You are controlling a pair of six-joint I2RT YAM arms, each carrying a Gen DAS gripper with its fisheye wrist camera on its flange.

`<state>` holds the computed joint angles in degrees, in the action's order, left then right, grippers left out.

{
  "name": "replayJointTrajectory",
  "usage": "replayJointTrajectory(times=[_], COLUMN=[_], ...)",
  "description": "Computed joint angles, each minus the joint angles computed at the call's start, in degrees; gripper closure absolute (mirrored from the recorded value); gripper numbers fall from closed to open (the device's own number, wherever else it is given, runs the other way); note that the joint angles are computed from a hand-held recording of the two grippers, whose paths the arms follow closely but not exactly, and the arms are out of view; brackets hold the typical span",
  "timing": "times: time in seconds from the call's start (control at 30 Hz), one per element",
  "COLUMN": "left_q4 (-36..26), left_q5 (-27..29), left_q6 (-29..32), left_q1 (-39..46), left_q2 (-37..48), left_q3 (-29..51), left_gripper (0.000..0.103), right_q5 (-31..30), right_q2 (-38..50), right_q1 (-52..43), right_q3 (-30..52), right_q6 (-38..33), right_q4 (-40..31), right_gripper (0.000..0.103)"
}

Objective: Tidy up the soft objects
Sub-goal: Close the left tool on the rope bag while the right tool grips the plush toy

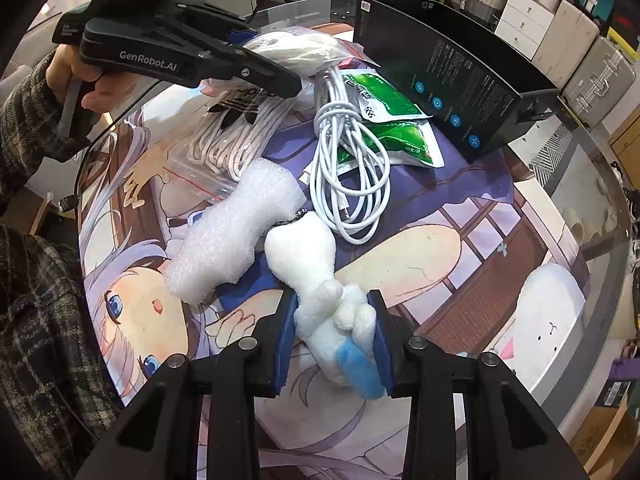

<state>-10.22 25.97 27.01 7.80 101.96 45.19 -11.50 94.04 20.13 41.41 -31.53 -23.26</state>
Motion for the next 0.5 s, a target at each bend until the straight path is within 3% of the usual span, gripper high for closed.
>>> replayJointTrajectory(times=[0.5], left_q4=[-1.4], left_q5=[-1.0], left_q6=[-0.8], left_q1=[0.5], left_q2=[-5.2], left_q3=[-2.2], left_gripper=[0.067], right_q5=[-2.6], right_q2=[-8.7], right_q1=[-4.3], right_q3=[2.1], right_q6=[2.9], right_q4=[-7.4], right_gripper=[0.068])
